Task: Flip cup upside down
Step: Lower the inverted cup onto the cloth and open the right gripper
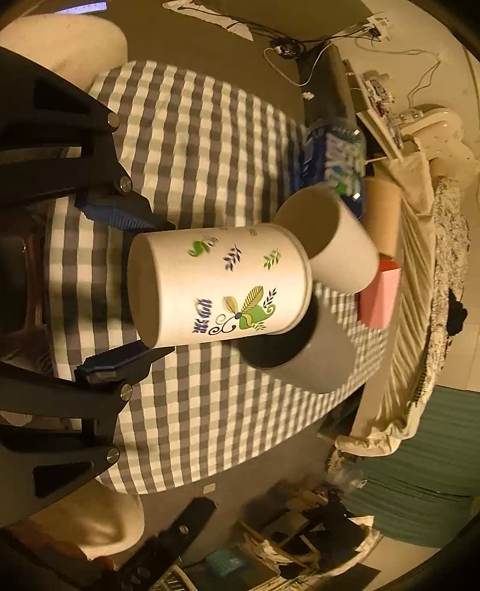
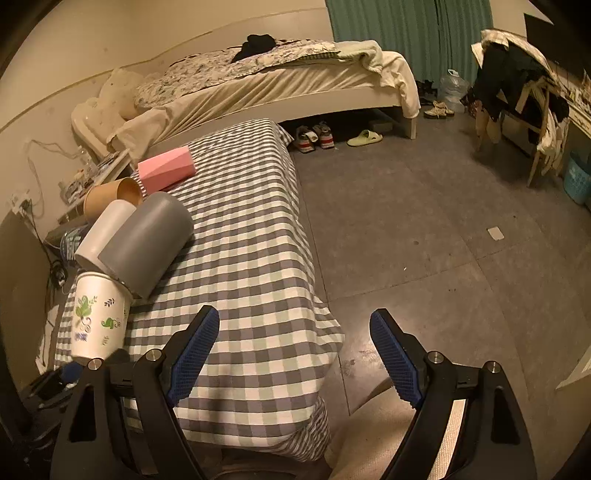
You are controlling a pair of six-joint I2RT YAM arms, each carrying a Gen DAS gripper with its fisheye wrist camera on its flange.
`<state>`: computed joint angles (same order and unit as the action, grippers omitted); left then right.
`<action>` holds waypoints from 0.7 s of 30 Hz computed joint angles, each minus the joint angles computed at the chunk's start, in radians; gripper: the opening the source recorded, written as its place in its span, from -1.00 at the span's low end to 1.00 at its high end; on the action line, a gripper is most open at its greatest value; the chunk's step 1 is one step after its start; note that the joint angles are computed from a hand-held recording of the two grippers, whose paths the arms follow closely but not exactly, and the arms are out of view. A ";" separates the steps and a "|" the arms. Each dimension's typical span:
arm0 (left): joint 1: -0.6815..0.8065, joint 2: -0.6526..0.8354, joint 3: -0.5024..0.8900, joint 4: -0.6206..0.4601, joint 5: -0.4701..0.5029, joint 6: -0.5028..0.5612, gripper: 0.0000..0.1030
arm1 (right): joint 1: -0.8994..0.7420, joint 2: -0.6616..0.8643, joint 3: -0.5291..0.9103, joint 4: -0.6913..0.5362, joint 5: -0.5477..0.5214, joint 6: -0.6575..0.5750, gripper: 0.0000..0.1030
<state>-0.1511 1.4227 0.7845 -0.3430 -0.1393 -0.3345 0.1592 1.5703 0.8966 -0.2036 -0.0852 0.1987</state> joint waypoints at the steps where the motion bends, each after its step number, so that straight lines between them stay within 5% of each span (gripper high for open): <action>1: 0.008 -0.023 -0.007 -0.005 0.000 0.007 0.10 | 0.006 0.000 0.000 0.000 0.004 -0.004 0.62; 21: 0.069 -0.121 0.014 -0.092 0.009 0.063 0.07 | 0.062 -0.001 -0.001 -0.001 0.039 -0.002 0.63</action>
